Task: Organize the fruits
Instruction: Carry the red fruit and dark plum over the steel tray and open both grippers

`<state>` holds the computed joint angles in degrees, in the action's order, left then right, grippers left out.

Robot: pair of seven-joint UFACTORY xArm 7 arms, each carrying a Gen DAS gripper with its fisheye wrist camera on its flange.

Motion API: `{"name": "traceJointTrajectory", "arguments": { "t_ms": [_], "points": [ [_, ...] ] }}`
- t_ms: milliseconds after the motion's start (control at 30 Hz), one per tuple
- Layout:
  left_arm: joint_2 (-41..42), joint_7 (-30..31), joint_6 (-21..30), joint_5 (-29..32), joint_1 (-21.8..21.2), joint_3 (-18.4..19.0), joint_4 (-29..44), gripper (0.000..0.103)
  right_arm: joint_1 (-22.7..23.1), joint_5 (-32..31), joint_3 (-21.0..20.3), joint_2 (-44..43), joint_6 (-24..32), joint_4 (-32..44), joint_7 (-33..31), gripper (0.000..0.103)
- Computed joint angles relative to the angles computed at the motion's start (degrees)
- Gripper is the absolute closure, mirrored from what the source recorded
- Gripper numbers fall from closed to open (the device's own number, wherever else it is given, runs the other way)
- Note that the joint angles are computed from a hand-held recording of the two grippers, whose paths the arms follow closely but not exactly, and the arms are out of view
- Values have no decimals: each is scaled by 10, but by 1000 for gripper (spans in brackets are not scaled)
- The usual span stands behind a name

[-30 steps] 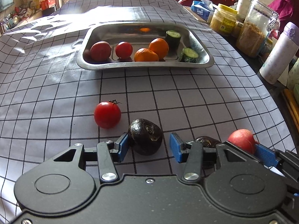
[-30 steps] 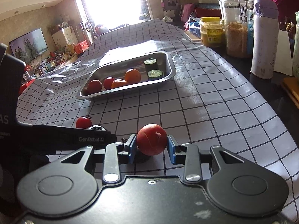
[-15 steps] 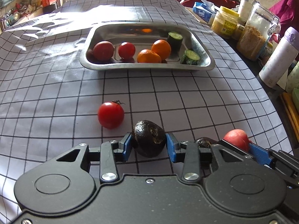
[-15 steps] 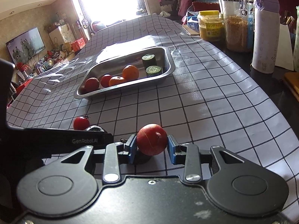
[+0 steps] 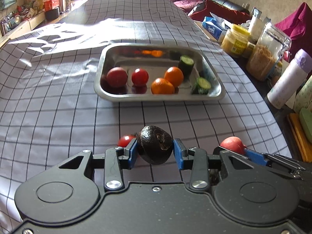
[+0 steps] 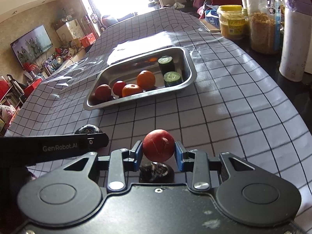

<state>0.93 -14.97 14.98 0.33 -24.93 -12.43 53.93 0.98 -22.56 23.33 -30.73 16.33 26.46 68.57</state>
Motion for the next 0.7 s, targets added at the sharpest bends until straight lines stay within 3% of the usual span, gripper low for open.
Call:
{"name": "traceJointTrajectory", "arguments": {
  "t_ms": [333,700],
  "points": [
    [50,-57,4,69,4,22,84,56,-31,-32,-27,94,-1,90,-16,67],
    [147,-146,46,158,-25,68,241,56,-35,-150,-68,200,46,219,52,67]
  ]
}}
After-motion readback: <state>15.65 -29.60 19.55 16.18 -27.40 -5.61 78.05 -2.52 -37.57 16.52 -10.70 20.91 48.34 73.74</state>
